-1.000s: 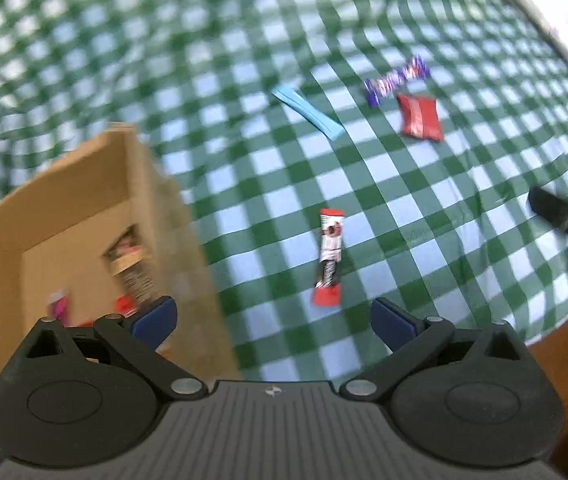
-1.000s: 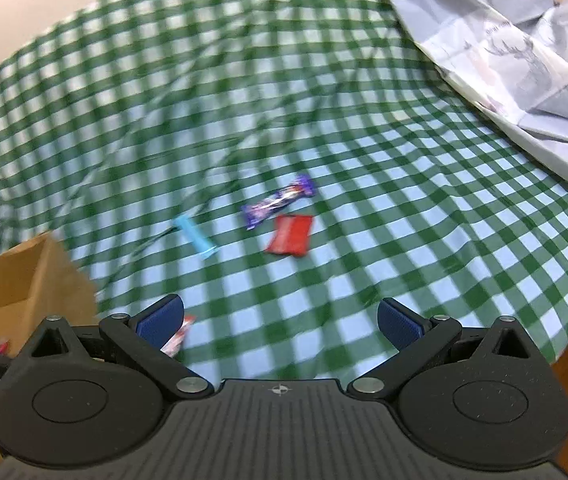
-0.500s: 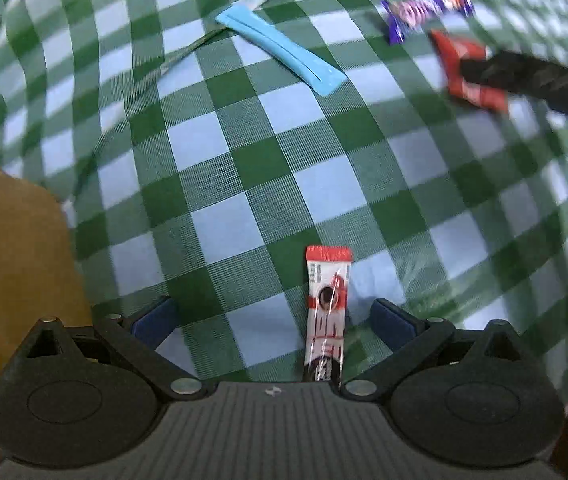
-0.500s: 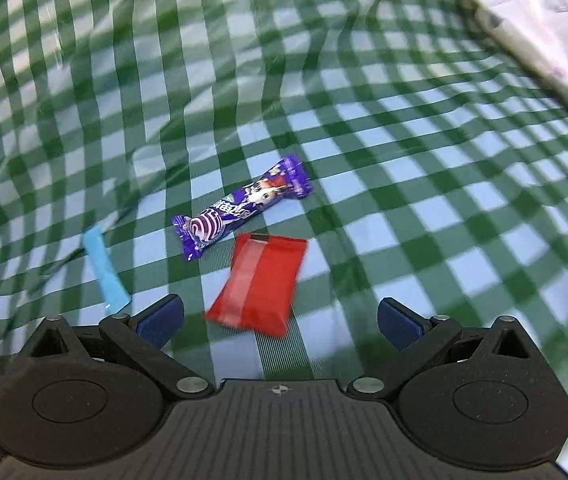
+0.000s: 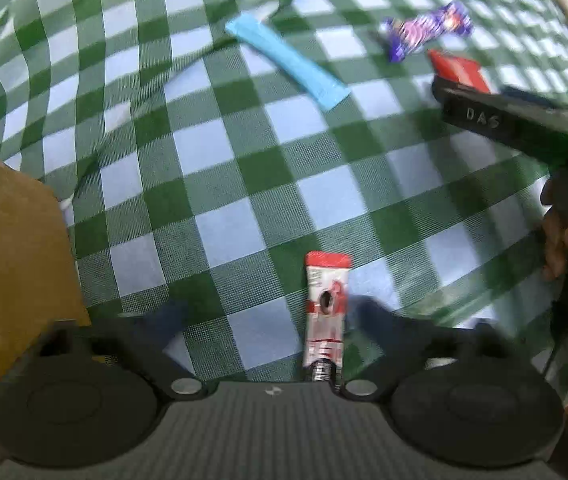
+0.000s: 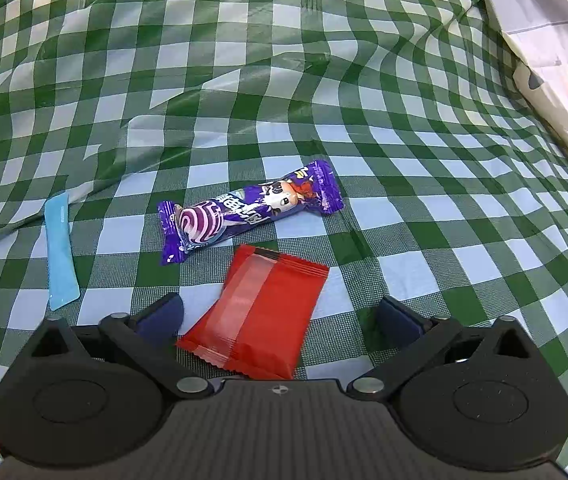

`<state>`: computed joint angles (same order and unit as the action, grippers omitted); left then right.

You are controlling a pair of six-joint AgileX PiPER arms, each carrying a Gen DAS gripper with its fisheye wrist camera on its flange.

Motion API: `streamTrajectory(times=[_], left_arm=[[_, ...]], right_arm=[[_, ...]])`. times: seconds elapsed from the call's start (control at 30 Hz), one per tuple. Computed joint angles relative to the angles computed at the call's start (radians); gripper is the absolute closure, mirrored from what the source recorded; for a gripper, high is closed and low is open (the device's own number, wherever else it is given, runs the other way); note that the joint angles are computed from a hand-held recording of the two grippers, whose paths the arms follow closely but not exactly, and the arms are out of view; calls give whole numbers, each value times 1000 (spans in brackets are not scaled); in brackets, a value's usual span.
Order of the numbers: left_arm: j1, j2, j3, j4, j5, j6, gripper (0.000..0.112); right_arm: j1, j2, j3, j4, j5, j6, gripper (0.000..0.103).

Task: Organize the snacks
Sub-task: 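Grasp the small red-and-white stick with the left tool while the right tool grasps the red packet, then carry the red-and-white stick in the left tool while the right tool carries the red packet over the box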

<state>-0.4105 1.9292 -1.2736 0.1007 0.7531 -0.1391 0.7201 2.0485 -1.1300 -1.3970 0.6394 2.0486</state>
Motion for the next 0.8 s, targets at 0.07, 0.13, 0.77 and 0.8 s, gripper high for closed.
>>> streamTrajectory(times=[0.07, 0.13, 0.77, 0.8], left_arm=[[-5, -30, -5, -12, 20, 22, 100], [7, -60, -5, -42, 44, 29, 100], [-16, -809, 168, -34, 330, -9, 100], [-4, -861, 179, -32, 362, -4, 100]], right_arm=[[22, -49, 57, -24, 21, 20, 57], [10, -81, 90, -34, -20, 22, 58], [587, -562, 117, 275, 489, 5, 59], [641, -556, 84, 283, 528, 8, 59]])
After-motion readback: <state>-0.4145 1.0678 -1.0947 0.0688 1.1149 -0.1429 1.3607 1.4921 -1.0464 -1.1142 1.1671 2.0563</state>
